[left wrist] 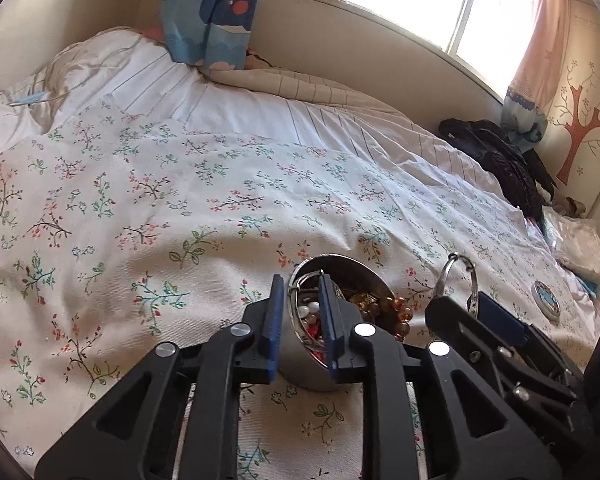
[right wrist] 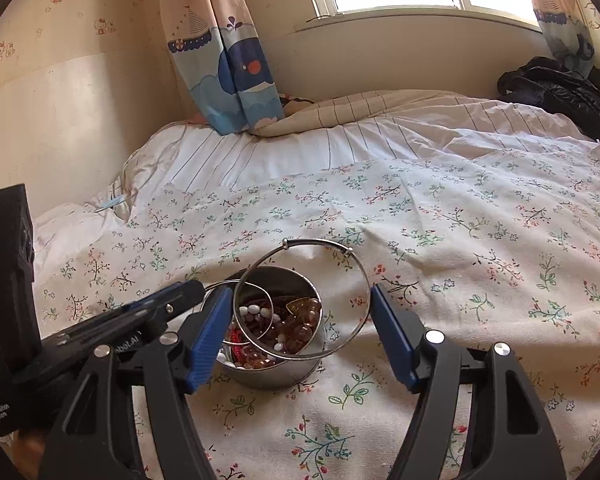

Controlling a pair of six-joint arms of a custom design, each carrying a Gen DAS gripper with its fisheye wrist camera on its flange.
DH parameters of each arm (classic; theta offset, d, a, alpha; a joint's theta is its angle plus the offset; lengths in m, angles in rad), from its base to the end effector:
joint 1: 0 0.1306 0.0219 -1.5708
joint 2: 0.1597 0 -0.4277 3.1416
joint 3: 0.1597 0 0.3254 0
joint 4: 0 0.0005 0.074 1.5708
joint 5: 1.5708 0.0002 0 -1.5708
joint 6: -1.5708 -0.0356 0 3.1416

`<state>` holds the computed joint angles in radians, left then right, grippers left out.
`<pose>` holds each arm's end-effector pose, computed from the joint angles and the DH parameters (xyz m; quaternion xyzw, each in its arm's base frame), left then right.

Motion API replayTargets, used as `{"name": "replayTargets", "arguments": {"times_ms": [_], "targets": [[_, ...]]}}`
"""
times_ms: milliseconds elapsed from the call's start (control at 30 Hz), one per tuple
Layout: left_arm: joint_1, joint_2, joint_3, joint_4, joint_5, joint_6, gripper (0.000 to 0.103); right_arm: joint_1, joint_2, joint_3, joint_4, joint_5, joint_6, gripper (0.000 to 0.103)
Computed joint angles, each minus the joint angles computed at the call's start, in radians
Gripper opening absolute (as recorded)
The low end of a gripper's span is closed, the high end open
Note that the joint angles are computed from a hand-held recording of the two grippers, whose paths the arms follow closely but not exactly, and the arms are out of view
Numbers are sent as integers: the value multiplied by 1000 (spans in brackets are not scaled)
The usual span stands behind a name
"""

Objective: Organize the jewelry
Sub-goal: 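Carry both silver bangles over the tin and open both grippers inside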

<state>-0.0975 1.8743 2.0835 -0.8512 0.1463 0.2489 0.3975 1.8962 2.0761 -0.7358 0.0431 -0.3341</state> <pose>0.6152 -0.0659 0.5152 -0.0348 0.8916 -0.1414 0.4287 0.5858 0.2437 0.5092 -0.0172 0.8737 0.1562 0.4604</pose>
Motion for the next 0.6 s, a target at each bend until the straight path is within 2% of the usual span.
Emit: {"name": "replayTargets", "arguments": {"times_ms": [33, 333, 467, 600], "targets": [[6, -3, -4, 8, 1, 16, 27, 2, 11, 14, -10, -6, 7, 68], [44, -42, -47, 82, -40, 120, 41, 21, 135, 192, -136, -49, 57, 68], [58, -46, -50, 85, -44, 149, 42, 27, 174, 254, -171, -68, 65, 68], [59, -47, -49, 85, -40, 144, 44, 34, 205, 308, -207, -78, 88, 68]]}}
